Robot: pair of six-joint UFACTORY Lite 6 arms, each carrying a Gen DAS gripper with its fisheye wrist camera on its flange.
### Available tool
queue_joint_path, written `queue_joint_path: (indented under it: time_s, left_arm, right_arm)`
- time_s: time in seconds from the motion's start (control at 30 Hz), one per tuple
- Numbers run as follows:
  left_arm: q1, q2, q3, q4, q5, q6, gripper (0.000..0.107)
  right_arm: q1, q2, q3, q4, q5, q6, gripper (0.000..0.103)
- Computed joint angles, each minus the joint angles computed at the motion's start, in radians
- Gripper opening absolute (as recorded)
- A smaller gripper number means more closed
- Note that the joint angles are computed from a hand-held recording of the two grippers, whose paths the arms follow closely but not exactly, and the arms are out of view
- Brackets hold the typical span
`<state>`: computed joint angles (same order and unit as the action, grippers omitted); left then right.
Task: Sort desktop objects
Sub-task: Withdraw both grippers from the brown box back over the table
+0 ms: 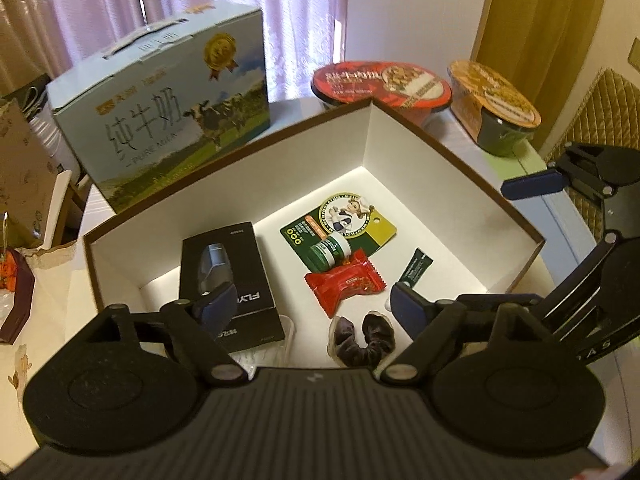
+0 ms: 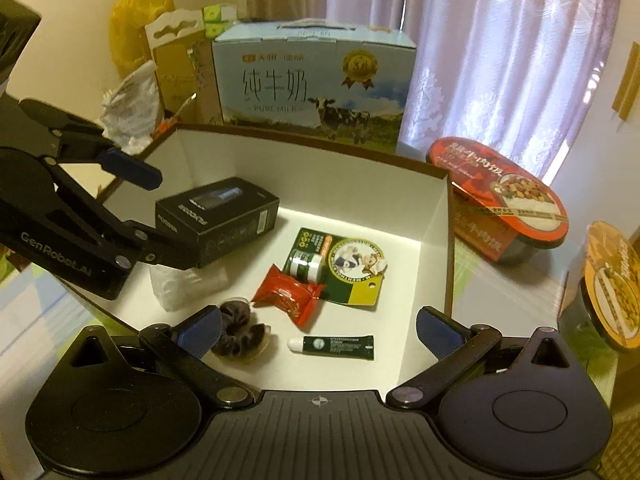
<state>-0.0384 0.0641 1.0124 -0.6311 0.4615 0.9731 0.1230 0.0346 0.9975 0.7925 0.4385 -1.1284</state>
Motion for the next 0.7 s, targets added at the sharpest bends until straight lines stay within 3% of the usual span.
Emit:
queue_joint_path:
  time_s: [0.4,0.7]
  left_arm:
    - [0.064,-0.320,-0.191,-0.031,0.041,0.004,0.085]
    - [0.198,-0.616,-0.336,-0.106,0.176,0.060,0.087]
  right_arm:
    - [-0.109,-0.313,-0.205,0.189,0.104,-0.110,0.101]
    - [-0.317,-0.670,-0.421,0.218,0.287,-0.147,0.101]
